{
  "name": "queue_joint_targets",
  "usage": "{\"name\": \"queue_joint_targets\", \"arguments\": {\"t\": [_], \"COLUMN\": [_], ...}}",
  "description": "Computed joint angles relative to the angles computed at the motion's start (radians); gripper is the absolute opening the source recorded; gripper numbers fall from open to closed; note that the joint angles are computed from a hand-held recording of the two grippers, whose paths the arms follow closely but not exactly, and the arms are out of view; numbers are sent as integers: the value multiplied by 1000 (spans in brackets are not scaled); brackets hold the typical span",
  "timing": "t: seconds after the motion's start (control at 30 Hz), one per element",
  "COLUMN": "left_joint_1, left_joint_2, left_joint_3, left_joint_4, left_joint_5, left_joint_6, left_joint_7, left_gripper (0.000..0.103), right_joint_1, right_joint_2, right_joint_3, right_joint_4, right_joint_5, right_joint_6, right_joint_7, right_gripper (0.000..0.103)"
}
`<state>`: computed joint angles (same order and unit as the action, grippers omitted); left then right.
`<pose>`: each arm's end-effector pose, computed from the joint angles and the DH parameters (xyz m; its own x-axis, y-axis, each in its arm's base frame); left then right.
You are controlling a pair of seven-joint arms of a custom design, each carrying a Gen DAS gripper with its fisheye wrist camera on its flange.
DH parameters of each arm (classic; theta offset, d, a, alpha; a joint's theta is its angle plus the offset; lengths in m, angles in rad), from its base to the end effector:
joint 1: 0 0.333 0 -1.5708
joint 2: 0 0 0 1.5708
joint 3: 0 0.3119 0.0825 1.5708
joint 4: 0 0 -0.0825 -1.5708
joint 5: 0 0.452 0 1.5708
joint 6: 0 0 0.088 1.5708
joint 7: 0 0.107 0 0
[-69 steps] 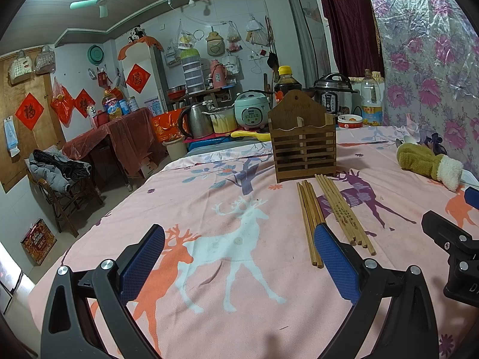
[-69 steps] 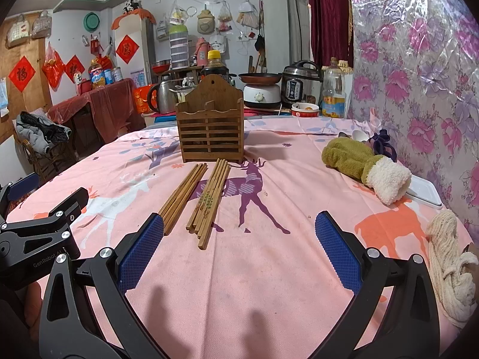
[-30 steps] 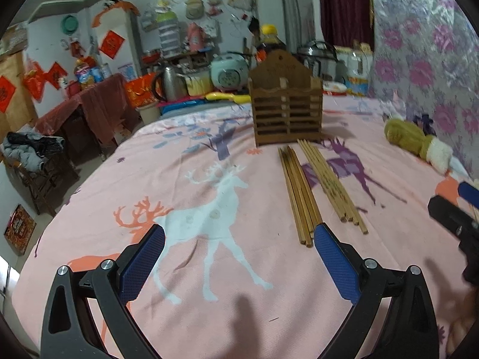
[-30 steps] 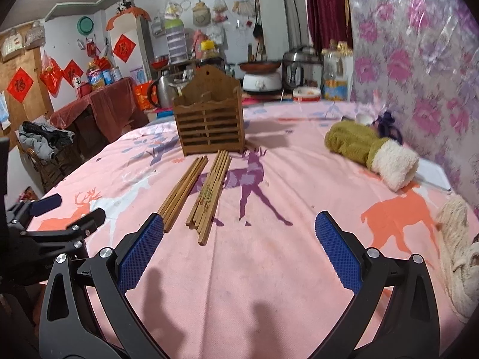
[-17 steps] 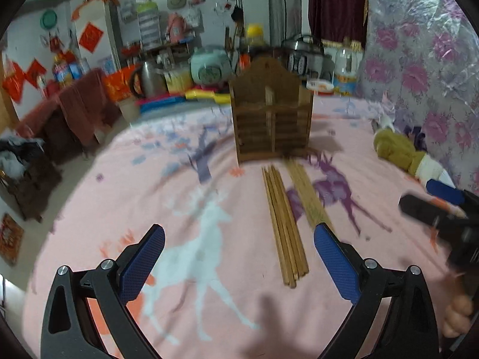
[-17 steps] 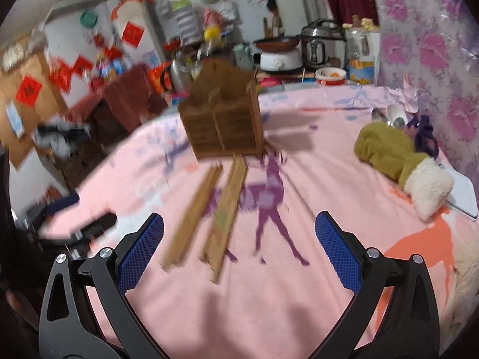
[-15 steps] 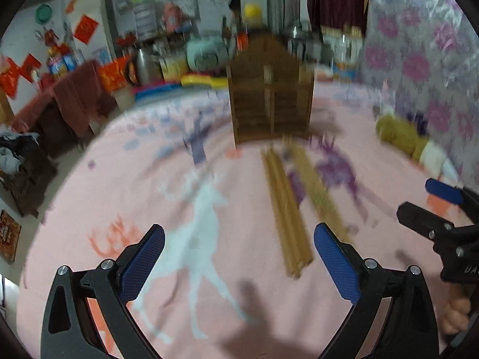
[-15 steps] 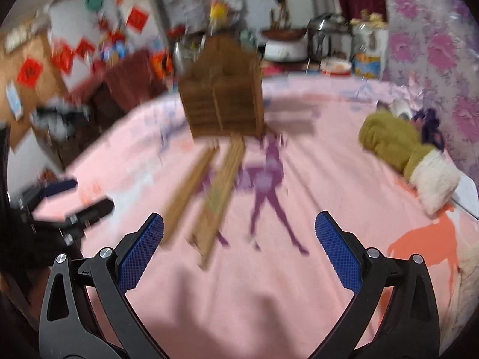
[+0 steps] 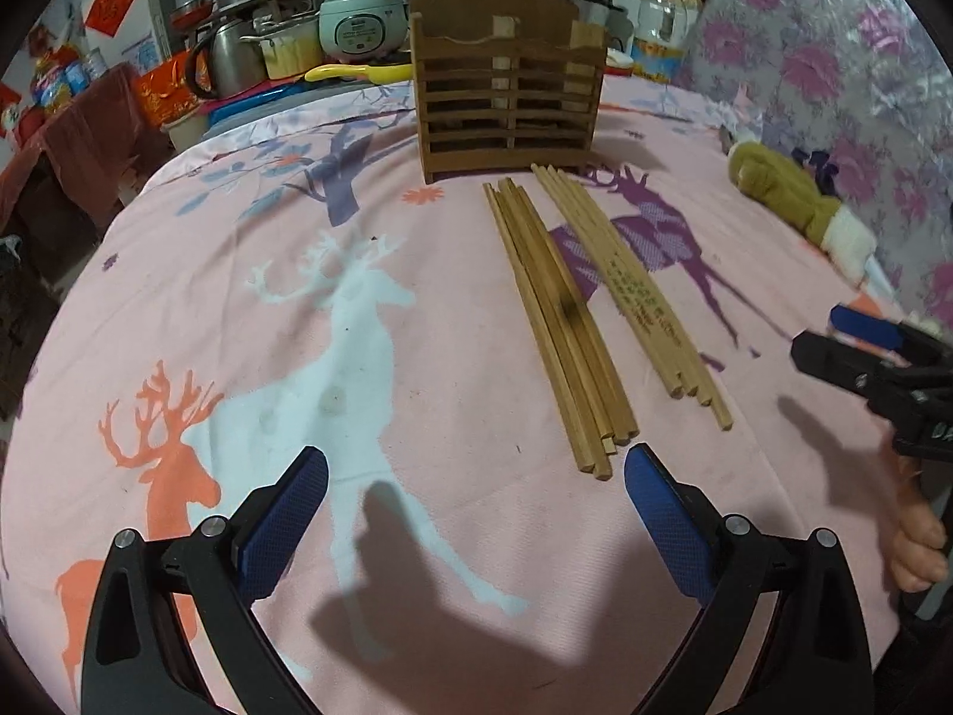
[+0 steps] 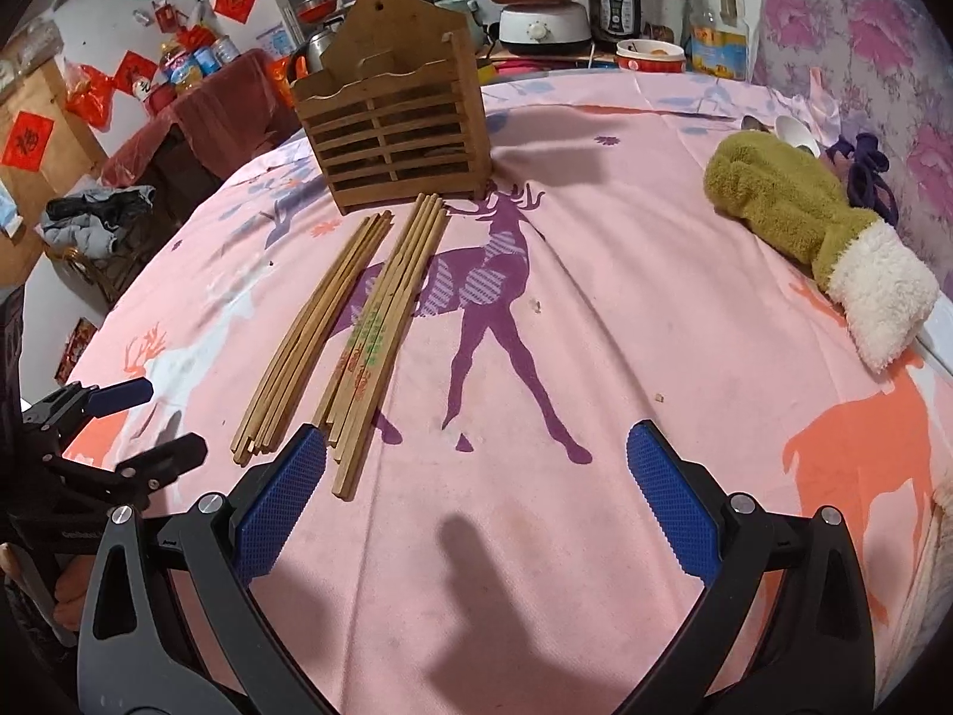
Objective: Organize utensils
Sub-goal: 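Lower both grippers toward the loose wooden chopsticks on the sheet, then grasp one wooden chopstick with the left gripper while the right gripper grasps another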
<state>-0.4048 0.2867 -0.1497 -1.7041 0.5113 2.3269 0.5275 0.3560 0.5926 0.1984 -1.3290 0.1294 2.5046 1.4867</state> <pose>0.6318 -0.3711 0.4317 0.2041 -0.9787 0.0237 -0.8517 -0.1894 -0.4885 0.7231 0.4013 0.4337 0.5122 -0.8389 -0.1841 -0.7589 -0.3416 -0.5545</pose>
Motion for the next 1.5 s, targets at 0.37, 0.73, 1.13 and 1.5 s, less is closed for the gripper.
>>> {"name": "queue_joint_targets", "arguments": {"t": [0.37,0.73,1.13,1.5], "left_joint_1": [-39,48,30,33], "left_joint_2": [94,-67,29,27], "left_joint_3": [22,13,-1,11], "left_joint_4": [125,-76,37,26], "left_joint_5": [19,10,-2,-28], "left_joint_6": [-153,-44,-138,-97], "left_joint_7": [60,-181,-63,-49], "left_gripper": [98,97,97,59], "right_joint_1": [4,-6,-2,-2], "right_joint_2": [6,-1,-5,-13], "right_joint_3": [-5,-2,-4,-4], "right_joint_4": [7,-6,-14,-27], "right_joint_5": [-6,8,-5,-16], "right_joint_6": [-13,6,18,37], "right_joint_7": [7,22,22,26], "right_gripper": [97,97,97,97]}}
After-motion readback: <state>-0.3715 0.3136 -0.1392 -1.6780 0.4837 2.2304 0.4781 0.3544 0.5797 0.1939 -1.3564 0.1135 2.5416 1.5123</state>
